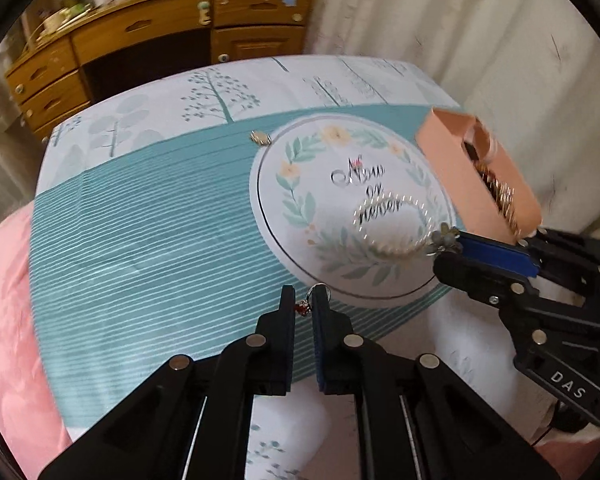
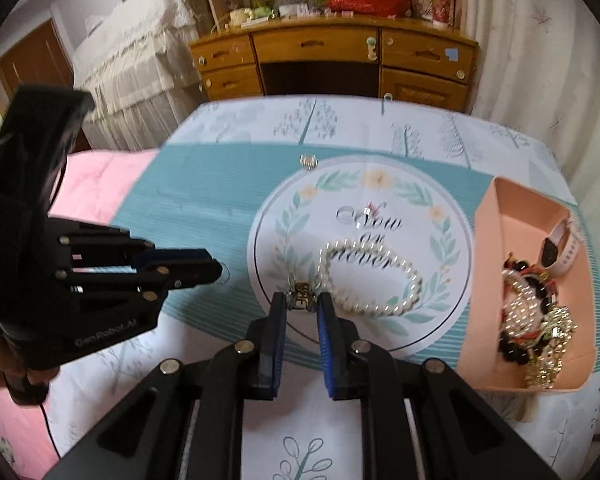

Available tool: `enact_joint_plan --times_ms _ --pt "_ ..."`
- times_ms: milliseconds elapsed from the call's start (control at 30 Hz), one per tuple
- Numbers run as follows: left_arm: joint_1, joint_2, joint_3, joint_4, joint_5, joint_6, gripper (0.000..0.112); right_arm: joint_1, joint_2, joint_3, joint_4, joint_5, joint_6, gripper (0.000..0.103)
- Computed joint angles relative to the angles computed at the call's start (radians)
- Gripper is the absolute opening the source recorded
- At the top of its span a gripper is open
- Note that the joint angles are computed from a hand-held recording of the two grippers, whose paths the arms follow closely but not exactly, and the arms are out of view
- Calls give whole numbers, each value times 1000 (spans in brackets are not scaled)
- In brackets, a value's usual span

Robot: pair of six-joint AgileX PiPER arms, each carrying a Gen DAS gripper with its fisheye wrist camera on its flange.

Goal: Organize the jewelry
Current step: 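Grasp the small red earring with the left tool while the right tool grasps the gold brooch, then carry the red earring and gold brooch over the pink tray and open both tools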

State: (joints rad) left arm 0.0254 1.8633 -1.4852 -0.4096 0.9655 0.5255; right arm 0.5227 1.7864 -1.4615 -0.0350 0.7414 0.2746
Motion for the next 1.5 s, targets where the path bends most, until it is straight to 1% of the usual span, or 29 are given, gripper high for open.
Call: enact_joint_plan --times_ms 133,267,400,467,600,767,833,1000,1167,1300,1333,1367,1400,1433,1467,1500 --pt "-14 -38 -34 12 38 -106 6 -25 -54 -4 7 3 2 15" --pt "-42 -85 -55 10 50 -187 6 -51 -105 -1 -5 11 6 15" --pt "-88 -119 -84 20 58 -269 6 -97 -167 17 2 19 -31 15" --pt "-117 -129 -100 18 58 -308 6 -128 -195 20 20 31 -66 15" --pt "-201 -141 -134 52 26 -421 6 -216 -249 29 93 61 -179 15" --pt "-304 -106 -209 81 15 -559 6 -332 -282 22 192 113 -342 15" --pt "-339 -97 -223 88 12 -591 6 -392 -287 13 240 140 -421 15" --pt "-453 -41 -299 157 7 -698 6 -527 -287 8 342 194 -567 15" --pt "-531 17 -353 186 12 -773 6 -644 -247 -6 450 263 -681 15" --pt "-567 57 -388 201 27 -812 6 -698 -218 -15 502 291 -716 15" --pt "-572 67 -399 208 38 -824 8 -708 -209 -18 520 298 -723 15" --pt "-579 90 -435 225 73 -848 15 -720 -197 -24 541 311 -726 16" --pt "-581 101 -452 236 94 -864 28 -724 -187 -29 550 320 -722 16" --pt "-582 112 -470 249 114 -882 33 -729 -174 -40 551 337 -710 19" --pt "-582 114 -476 259 124 -898 47 -733 -163 -47 551 351 -699 20" --pt "-580 110 -473 266 125 -912 56 -736 -159 -50 554 356 -697 23"
